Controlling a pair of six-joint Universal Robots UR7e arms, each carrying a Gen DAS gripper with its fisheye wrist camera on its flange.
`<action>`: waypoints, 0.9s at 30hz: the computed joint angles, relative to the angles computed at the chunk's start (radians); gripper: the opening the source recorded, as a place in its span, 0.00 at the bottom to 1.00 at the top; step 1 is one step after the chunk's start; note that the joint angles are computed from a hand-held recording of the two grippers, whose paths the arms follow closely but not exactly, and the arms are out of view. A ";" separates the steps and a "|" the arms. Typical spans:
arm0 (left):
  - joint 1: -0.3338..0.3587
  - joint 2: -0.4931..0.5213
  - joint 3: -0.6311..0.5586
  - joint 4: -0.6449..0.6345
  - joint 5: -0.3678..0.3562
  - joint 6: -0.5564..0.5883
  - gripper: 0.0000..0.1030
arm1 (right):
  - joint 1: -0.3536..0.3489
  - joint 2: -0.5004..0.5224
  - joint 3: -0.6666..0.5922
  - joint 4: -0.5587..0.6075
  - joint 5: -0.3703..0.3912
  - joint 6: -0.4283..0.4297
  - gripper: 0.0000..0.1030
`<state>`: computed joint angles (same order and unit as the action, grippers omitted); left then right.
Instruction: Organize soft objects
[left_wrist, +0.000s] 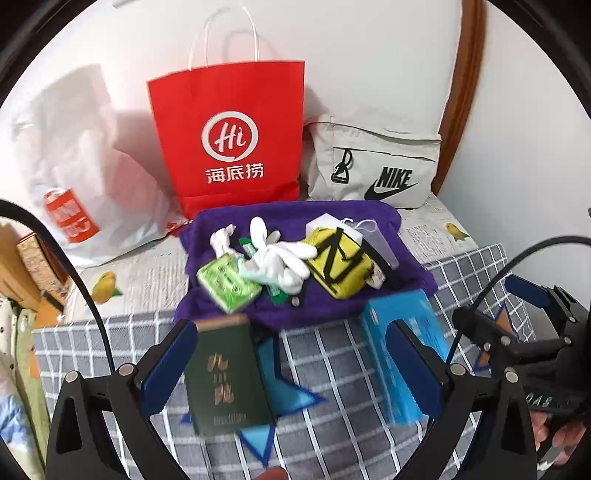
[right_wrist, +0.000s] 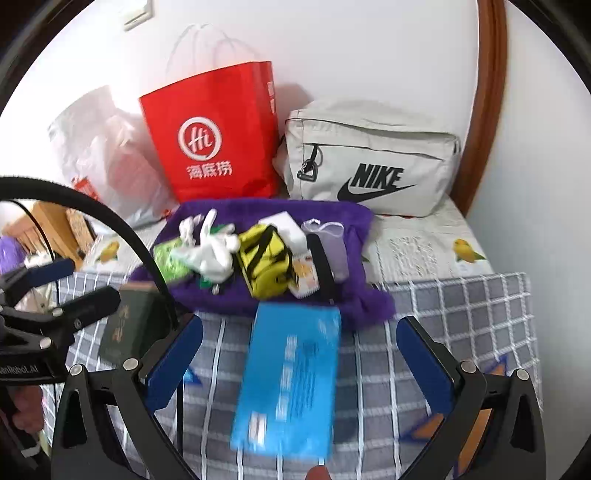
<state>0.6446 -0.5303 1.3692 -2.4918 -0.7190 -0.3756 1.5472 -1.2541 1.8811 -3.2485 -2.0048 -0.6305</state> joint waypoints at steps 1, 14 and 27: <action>-0.019 -0.019 0.043 -0.012 0.015 -0.021 1.00 | 0.001 -0.016 0.028 -0.015 -0.005 -0.005 1.00; -0.170 -0.153 0.336 -0.069 0.093 -0.226 1.00 | -0.010 -0.220 0.321 -0.168 0.039 0.001 1.00; -0.228 -0.230 0.433 -0.024 0.115 -0.361 1.00 | 0.018 -0.279 0.449 -0.284 0.031 -0.071 1.00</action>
